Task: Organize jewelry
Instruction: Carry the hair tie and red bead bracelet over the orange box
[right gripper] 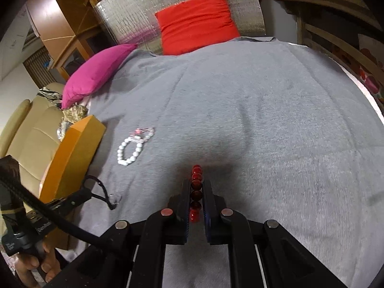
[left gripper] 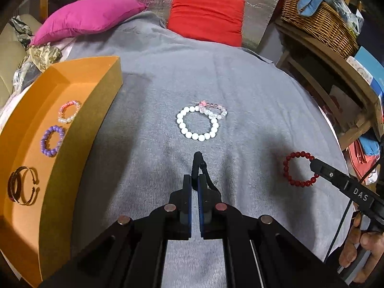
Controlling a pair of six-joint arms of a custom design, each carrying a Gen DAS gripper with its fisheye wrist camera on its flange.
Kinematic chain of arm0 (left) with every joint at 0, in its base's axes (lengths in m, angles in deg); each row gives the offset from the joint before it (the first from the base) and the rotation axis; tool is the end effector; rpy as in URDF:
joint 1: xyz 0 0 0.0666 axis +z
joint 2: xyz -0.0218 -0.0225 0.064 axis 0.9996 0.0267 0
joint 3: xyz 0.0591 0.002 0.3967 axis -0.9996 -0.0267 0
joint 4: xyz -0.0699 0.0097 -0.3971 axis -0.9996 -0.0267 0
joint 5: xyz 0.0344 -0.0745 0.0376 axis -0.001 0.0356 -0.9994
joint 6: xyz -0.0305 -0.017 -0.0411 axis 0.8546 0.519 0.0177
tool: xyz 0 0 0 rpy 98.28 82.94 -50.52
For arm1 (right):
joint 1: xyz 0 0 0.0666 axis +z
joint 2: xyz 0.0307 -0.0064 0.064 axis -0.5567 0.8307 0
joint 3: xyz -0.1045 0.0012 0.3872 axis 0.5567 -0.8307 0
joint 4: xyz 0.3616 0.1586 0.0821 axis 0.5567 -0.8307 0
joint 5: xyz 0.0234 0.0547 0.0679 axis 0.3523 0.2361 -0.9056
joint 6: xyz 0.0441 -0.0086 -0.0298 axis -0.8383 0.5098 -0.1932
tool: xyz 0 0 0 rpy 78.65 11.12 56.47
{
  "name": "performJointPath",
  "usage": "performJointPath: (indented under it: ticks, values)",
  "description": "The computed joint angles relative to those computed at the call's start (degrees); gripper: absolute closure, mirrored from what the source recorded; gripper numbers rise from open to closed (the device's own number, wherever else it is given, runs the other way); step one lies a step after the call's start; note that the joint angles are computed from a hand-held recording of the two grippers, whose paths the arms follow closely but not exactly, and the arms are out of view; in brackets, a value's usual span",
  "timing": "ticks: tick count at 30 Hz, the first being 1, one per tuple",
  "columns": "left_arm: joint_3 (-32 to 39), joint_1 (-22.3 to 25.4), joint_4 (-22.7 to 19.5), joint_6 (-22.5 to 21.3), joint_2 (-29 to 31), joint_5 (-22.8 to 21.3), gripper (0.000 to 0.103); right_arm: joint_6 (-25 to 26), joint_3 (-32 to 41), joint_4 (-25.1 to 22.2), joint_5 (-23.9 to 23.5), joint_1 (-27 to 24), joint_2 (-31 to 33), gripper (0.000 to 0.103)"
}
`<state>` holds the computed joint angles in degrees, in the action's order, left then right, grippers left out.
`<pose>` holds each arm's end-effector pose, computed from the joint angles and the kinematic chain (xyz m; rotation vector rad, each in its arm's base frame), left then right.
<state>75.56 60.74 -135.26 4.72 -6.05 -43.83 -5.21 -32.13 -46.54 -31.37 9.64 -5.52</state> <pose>0.3771 -0.2102 0.3662 0.8118 2.4356 -0.5247 0.2691 0.2289 0.3293 0.5912 2.1965 0.2963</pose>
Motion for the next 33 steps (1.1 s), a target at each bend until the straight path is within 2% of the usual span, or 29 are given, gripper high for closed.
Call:
performJointPath:
  ticks: [8, 18, 33]
  values:
    - [-1.1, -0.2, 0.0, -0.4, -3.0, -1.1, 0.098, -3.0, 1.0, -2.4, 4.2, 5.0, -1.0, 0.093]
    - [-2.4, -0.2, -0.5, -0.7, -6.7, -1.8, 0.098, -5.7, 3.3, -6.9, 7.3, 8.7, -0.4, 0.093]
    - [-3.8, 1.4, -0.9, -0.8, -8.9, -1.5, 0.098, -8.4, 5.5, -11.8, 8.9, 11.0, 1.5, 0.093]
